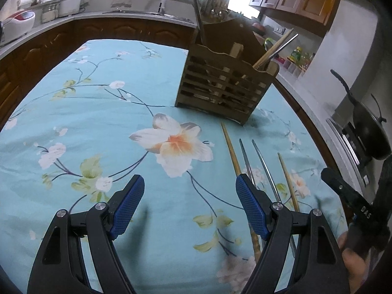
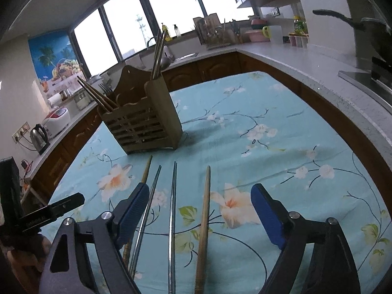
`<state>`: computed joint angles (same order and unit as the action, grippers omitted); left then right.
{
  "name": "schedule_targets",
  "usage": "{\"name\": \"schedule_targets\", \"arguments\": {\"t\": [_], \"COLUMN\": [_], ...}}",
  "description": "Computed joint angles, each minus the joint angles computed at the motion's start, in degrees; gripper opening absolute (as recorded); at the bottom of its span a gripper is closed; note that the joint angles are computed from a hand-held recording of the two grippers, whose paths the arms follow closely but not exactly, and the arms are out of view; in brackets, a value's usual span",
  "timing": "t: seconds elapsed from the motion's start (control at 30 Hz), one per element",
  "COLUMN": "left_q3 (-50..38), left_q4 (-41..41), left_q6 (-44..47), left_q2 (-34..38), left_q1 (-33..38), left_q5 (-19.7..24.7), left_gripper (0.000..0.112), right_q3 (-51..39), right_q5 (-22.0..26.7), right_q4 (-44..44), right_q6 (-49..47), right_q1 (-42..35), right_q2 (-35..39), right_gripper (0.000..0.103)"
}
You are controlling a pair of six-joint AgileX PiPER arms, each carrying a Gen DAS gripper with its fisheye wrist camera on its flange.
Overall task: Organize utensils
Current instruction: 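Move both open tools back down to the remaining chopsticks, then grasp a wooden chopstick with the left tool while the right tool grasps another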
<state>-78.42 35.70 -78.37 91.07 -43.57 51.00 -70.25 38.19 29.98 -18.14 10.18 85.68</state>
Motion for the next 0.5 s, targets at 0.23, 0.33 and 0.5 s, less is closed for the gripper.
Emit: {"name": "schedule_targets", "arguments": {"t": [0.23, 0.33, 0.5], "left_q3": [-4.6, -8.0, -13.6], "left_q4": [-4.6, -7.2, -12.0], "left_q6": [5.9, 9.8, 16.1], "left_q2": [3.9, 6.6, 11.2], "left_q1": [2.9, 4.0, 6.5], "left_q5": [-2.0, -1.6, -1.3], "left_gripper": [0.079, 0.078, 0.069], "right_q3": [-3.3, -4.7, -7.5], "right_q5": [3.2, 4.6, 5.9], "right_q4": [-1.8, -2.5, -4.8], "right_q6": [0.9, 1.3, 3.0], "right_q1": [0.5, 0.9, 2.1], "right_q2": [3.7, 5.6, 9.0], "right_gripper": [0.072, 0.066, 0.057]}}
